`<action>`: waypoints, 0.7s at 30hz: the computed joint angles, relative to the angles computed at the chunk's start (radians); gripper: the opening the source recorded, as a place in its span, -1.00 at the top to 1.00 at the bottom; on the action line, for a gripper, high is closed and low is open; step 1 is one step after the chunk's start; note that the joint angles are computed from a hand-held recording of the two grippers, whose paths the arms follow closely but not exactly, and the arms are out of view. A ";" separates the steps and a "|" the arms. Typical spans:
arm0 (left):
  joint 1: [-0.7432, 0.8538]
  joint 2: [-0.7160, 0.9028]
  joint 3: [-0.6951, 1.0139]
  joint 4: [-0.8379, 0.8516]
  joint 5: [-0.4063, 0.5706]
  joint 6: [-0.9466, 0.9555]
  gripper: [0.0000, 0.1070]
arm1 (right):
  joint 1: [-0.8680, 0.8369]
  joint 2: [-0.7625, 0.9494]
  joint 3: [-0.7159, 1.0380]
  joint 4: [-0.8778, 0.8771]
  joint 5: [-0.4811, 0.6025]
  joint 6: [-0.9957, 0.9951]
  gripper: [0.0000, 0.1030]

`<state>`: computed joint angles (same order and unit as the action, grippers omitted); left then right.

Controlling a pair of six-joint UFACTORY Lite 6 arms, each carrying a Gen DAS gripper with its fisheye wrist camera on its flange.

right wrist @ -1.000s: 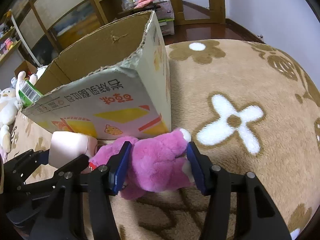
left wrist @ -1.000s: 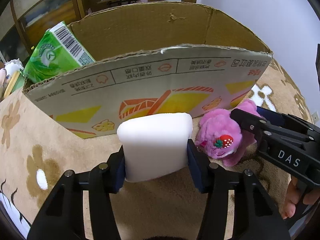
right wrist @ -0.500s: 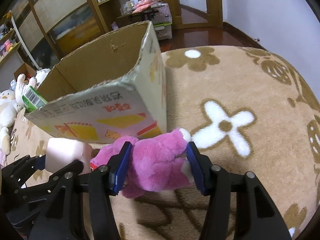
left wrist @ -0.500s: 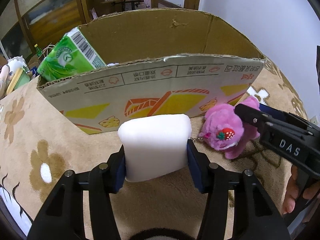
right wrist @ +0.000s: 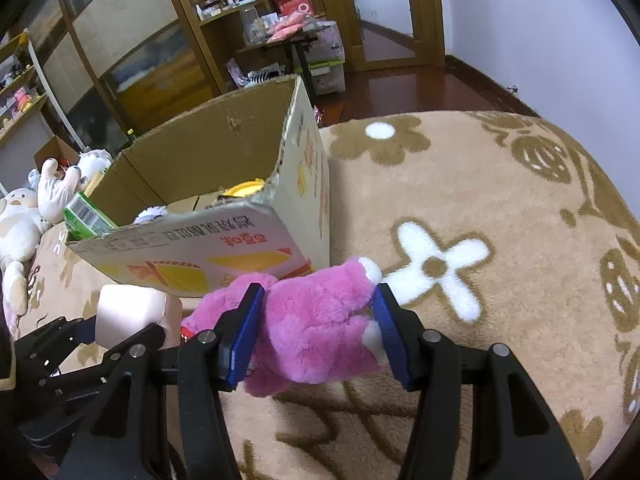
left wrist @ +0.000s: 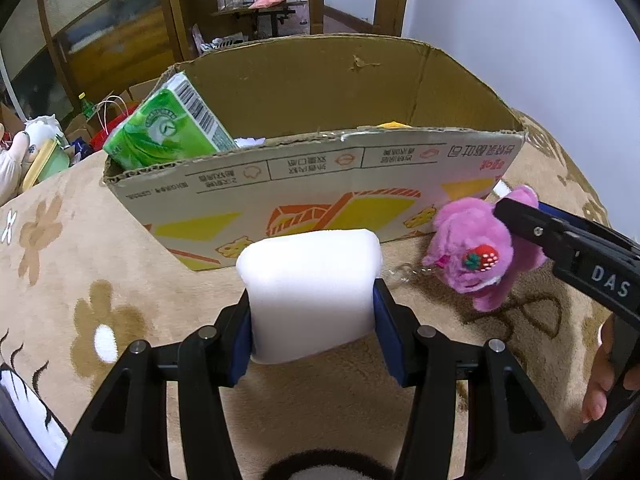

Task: Organize soft objects
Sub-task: 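Lift and carry cushion with left tool while right tool carries bear over box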

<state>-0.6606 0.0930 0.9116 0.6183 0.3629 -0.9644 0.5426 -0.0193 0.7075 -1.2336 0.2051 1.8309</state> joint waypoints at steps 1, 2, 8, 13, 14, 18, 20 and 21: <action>-0.001 -0.001 0.000 0.004 0.002 -0.005 0.04 | 0.001 -0.014 -0.006 0.019 0.005 -0.019 -0.14; -0.003 -0.001 0.001 0.007 0.004 -0.011 0.04 | 0.001 -0.026 -0.011 0.031 0.007 -0.032 -0.14; -0.025 -0.094 -0.050 0.085 0.041 -0.083 0.04 | 0.031 -0.103 -0.038 0.102 0.061 -0.096 -0.14; -0.077 -0.219 -0.094 0.180 0.108 -0.164 0.04 | 0.078 -0.203 -0.057 0.169 0.140 -0.161 -0.14; -0.096 -0.251 -0.103 0.208 0.128 -0.190 0.04 | 0.089 -0.222 -0.059 0.176 0.154 -0.167 -0.14; -0.169 -0.366 -0.125 0.316 0.203 -0.281 0.04 | 0.143 -0.308 -0.056 0.197 0.228 -0.197 -0.14; -0.197 -0.402 -0.118 0.351 0.241 -0.304 0.04 | 0.170 -0.340 -0.041 0.200 0.267 -0.209 -0.14; -0.204 -0.417 -0.115 0.366 0.255 -0.312 0.04 | 0.180 -0.357 -0.038 0.196 0.281 -0.210 -0.14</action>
<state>-0.8645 -0.3242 0.7965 0.9838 0.6183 -1.2762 0.7230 -0.3761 0.6695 -1.0377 0.4856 1.6208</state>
